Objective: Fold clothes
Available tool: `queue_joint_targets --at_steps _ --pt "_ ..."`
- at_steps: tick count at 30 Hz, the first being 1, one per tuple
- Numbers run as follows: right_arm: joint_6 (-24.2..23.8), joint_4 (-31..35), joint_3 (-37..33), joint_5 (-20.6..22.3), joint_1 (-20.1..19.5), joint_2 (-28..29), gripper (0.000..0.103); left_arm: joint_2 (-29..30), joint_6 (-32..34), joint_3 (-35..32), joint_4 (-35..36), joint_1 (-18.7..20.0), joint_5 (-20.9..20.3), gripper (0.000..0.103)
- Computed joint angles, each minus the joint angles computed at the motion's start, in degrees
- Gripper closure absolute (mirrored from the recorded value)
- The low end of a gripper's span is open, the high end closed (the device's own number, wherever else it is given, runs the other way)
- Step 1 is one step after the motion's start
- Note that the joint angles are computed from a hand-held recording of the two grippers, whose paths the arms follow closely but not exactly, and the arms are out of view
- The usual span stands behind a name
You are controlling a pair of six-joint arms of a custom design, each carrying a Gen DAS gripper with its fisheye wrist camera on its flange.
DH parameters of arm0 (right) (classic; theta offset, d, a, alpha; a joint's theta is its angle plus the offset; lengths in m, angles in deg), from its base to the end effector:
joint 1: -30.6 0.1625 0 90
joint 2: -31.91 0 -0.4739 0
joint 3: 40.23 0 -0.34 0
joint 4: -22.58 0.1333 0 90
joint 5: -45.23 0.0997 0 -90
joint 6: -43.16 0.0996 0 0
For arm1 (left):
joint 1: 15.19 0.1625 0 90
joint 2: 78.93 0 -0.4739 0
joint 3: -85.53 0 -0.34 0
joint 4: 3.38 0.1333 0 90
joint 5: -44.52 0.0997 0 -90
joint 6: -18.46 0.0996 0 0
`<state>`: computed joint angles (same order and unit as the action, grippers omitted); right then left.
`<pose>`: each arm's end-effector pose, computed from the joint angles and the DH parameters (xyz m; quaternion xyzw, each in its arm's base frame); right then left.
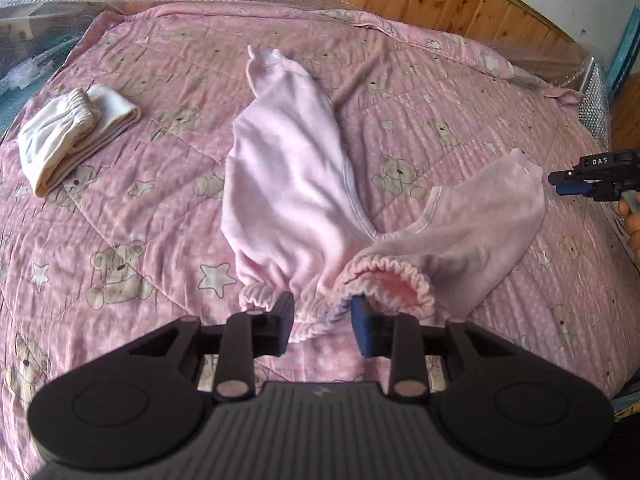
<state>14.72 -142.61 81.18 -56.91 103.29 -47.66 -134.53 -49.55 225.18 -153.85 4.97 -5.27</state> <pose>-0.0343 -0.4878 0.3752 0.0622 -0.9510 0.2235 0.2042 -0.2735 -0.3109 0.1058 0.0849 0.9180 -0.2450 0.3000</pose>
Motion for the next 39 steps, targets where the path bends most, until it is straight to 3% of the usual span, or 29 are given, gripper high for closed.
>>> queue_joint_targets --at_steps 4,6,9,13,17,20,24,27,28,29,30,31,34,39 --pt "-1.3 -3.0 -2.2 -6.7 3.6 5.0 0.067 -0.4 -7.7 2.2 -2.2 -0.6 0.6 0.068" --pt "-1.6 -1.8 -3.2 -10.2 5.1 6.4 0.079 -0.5 -12.1 3.6 -5.2 -0.9 1.4 0.066" --pt "-4.8 -8.4 -2.8 -15.7 8.6 7.9 0.077 -1.1 -19.7 6.4 -10.1 -2.2 3.5 0.060" --pt "-7.9 -8.9 -5.1 -12.2 13.4 9.2 0.064 -1.9 -26.5 8.4 -13.7 -2.5 6.0 0.054" --pt "-7.3 0.3 -12.8 -3.2 18.4 15.4 0.054 -2.6 -30.7 6.2 -7.6 0.0 6.0 0.049" --pt "-7.5 7.5 -20.6 2.4 21.3 23.7 0.049 -1.2 -31.8 3.5 -3.3 2.5 5.9 0.049" --pt "-9.9 11.1 -30.3 1.5 23.5 35.5 0.043 0.8 -33.2 -1.5 6.1 5.0 5.0 0.050" --pt "-11.9 10.7 -33.2 0.8 23.4 40.2 0.043 2.3 -34.9 -4.1 11.2 5.9 4.4 0.056" --pt "-12.6 10.4 -33.9 0.7 23.3 41.6 0.046 2.7 -34.7 -4.3 10.9 5.9 4.5 0.062" --pt "-13.3 10.2 -34.8 0.6 23.2 43.0 0.058 3.0 -34.1 -4.2 9.9 5.9 4.7 0.085" --pt "-13.8 10.4 -35.0 1.2 23.0 43.4 0.080 3.2 -34.0 -4.2 9.3 5.8 4.8 0.094" --pt "-13.9 10.8 -34.6 2.5 22.8 42.8 0.097 3.4 -34.2 -4.3 8.9 5.7 5.0 0.094" --pt "-14.1 9.8 -32.1 7.8 22.0 39.5 0.098 2.7 -33.8 -5.2 11.5 4.0 7.5 0.094" --pt "-9.0 0.8 -26.1 13.7 20.0 29.5 0.098 -1.8 -31.8 -7.6 18.2 1.3 13.1 0.095"
